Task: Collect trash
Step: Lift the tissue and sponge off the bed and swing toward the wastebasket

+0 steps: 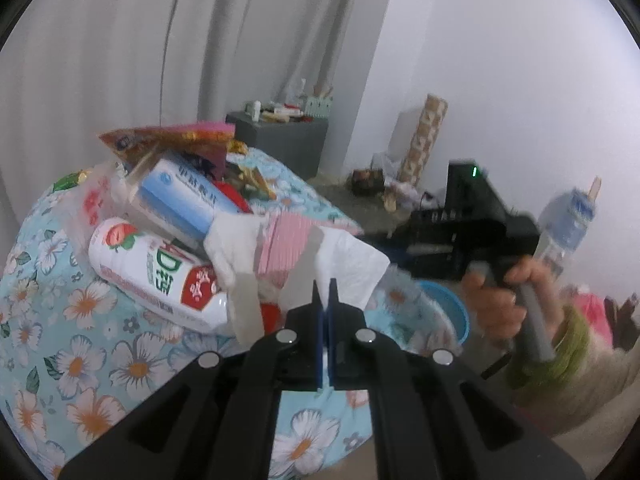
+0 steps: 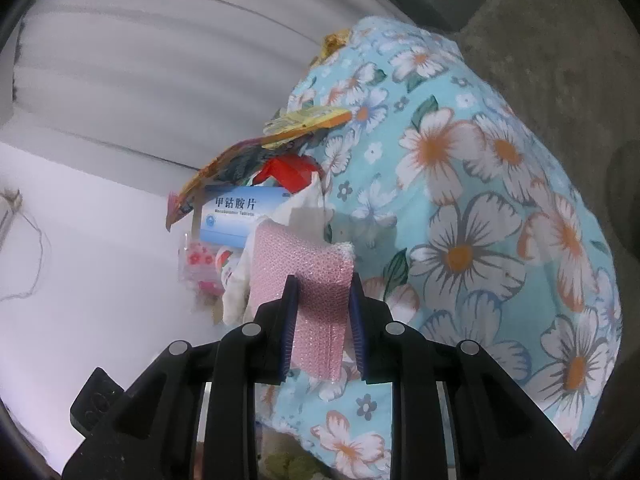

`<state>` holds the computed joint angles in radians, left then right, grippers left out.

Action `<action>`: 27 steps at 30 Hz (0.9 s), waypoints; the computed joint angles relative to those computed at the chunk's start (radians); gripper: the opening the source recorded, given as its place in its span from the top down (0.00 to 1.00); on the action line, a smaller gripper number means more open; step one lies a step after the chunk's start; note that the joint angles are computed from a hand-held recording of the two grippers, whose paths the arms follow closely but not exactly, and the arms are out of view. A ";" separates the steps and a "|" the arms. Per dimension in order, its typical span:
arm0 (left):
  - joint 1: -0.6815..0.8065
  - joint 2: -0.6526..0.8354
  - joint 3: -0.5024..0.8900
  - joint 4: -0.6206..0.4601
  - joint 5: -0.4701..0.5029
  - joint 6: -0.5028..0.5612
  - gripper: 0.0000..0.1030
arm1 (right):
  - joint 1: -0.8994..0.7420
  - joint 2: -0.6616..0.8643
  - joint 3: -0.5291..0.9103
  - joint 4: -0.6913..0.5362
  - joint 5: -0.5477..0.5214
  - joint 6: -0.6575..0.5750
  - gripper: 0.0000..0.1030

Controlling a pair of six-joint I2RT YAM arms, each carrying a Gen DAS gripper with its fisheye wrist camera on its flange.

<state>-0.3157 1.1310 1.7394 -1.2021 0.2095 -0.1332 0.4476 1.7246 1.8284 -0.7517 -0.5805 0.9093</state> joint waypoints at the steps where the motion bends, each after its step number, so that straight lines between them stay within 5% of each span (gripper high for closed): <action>1: 0.004 0.000 0.011 0.006 0.004 -0.007 0.99 | -0.002 -0.007 -0.007 0.005 -0.002 0.008 0.78; 27: 0.197 0.075 0.202 -0.015 0.191 -0.053 0.99 | 0.010 -0.116 0.105 -0.118 0.158 0.059 0.78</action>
